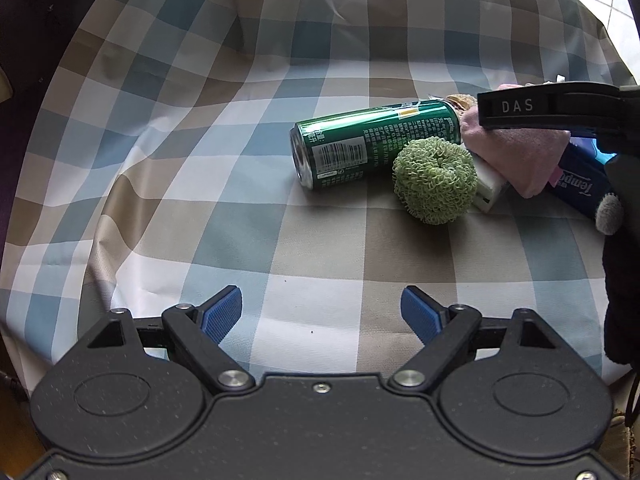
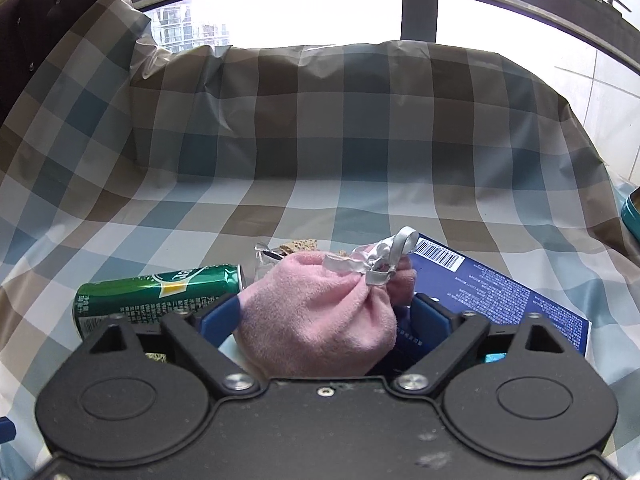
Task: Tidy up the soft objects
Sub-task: 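Grasp the pink drawstring pouch with the right gripper while the left reaches the scrubber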
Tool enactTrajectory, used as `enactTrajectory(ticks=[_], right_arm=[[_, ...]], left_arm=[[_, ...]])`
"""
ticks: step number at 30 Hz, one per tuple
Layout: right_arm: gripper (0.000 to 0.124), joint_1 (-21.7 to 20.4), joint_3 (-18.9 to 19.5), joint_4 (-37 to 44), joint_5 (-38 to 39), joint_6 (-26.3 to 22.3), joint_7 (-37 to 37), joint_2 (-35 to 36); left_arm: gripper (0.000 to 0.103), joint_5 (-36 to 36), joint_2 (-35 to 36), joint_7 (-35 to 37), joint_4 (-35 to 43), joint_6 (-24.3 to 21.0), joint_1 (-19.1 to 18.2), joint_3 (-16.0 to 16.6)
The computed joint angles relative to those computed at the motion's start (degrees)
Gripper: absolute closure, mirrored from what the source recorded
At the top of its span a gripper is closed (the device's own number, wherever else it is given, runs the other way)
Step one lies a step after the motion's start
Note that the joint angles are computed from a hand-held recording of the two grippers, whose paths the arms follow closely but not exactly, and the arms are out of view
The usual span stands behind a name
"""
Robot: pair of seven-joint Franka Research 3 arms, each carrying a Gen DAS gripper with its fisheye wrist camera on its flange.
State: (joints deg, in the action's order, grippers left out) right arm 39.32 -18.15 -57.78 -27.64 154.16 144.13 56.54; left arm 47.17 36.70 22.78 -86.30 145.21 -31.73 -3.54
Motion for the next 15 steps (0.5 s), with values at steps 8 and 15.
enactTrajectory(ticks=[8,15], right_arm=[[0.072,3.8,-2.7,-18.0,-1.9,10.6,3.5,-10.0],[0.087,5.5,-2.3,-34.0,1.1,17.0,2.7,-19.8]], left_arm=[[0.019,-0.2,-0.1,0.2,0.1,-0.2,0.0,-0.1],[0.019,-1.8,0.3,1.8,1.5,1.0,0.6,-0.8]])
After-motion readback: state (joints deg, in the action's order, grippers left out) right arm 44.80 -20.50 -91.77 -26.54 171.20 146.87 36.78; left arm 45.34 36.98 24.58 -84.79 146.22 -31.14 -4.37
